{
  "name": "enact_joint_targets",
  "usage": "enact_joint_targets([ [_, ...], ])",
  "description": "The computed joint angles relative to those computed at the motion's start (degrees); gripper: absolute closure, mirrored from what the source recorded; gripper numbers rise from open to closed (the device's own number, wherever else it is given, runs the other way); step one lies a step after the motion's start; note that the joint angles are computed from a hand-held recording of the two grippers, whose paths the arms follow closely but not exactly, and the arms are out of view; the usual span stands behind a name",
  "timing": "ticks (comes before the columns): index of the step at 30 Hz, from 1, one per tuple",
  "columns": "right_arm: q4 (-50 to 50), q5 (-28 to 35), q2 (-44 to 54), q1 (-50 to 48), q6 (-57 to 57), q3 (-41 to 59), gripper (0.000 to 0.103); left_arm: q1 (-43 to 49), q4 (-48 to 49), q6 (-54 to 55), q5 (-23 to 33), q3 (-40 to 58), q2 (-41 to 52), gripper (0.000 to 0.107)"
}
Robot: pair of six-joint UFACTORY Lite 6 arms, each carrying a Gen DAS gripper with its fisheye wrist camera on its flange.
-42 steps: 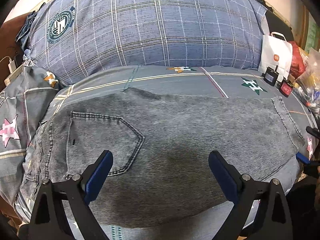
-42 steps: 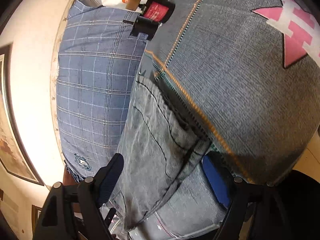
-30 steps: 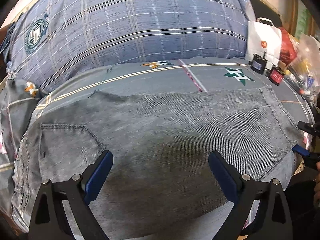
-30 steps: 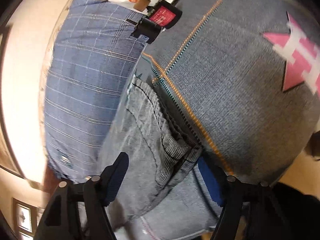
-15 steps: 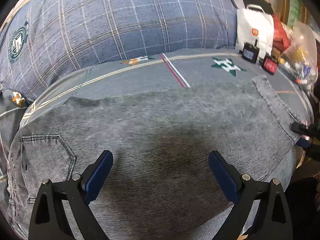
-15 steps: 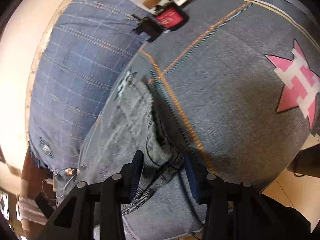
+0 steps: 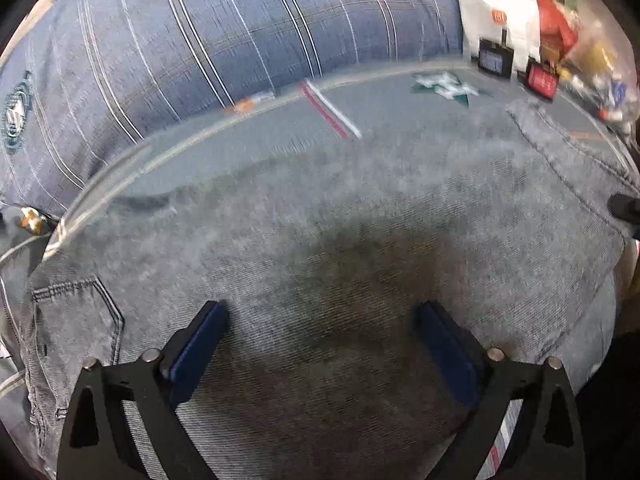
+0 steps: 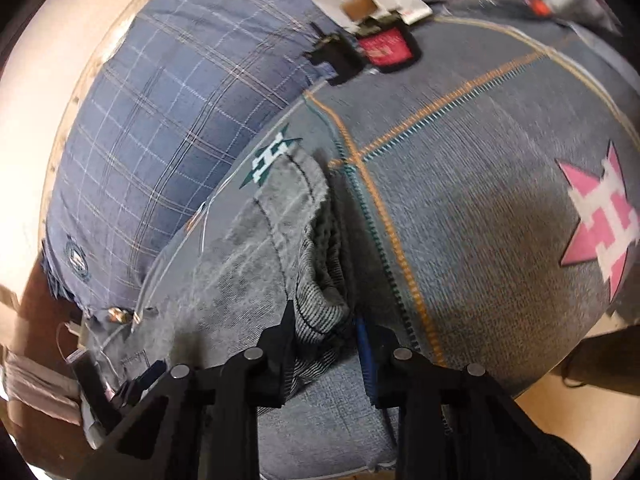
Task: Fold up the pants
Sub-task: 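Grasp the grey jeans leg hem with the right tool, then fold the held leg over onto the back pocket and open the right tool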
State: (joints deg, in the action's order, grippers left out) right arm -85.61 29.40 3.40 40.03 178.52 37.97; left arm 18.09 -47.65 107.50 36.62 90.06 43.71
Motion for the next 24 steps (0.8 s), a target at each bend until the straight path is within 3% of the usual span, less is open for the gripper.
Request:
enact_joint_targets([
  [2,5.2,0.2,0.3,-0.3,-7.4,1.9,0.074,0.7,1.6,-1.4,2.7,0.8,-1.7,0.009],
  [5,6.5,-0.1,-0.4,-0.4,-9.0,1.4,0.074,3.6,-4.0,2.7,7.1,2.0,-3.1,0.009],
  [9,9.8,0.4,-0.2,-0.1,-12.9,2.8,0.074,-0.1,5.6,-3.4,-1.0,4.1,2.3,0.007],
  [12,15.3,2.6,0.3,0.5,-20.7,6.4,0.074,2.5,7.5,-10.0,8.7,11.1,4.0,0.009],
  [14,18.8,3.6,0.7,0.5,-25.5,8.3,0.074,4.9,2.1,-7.7,13.9,13.9,3.7,0.009],
  [16,19.9,3.6,1.5,-0.1,-27.2,9.3,0.074,4.1,3.4,-9.3,11.8,14.4,4.3,0.009],
  [19,21.0,3.7,2.5,-0.4,-28.9,11.1,0.074,0.8,9.0,-11.3,2.3,11.6,6.6,0.005],
  [24,26.2,8.8,7.0,0.8,-43.1,24.1,0.075,2.2,5.8,-8.2,5.1,13.9,8.3,0.004],
])
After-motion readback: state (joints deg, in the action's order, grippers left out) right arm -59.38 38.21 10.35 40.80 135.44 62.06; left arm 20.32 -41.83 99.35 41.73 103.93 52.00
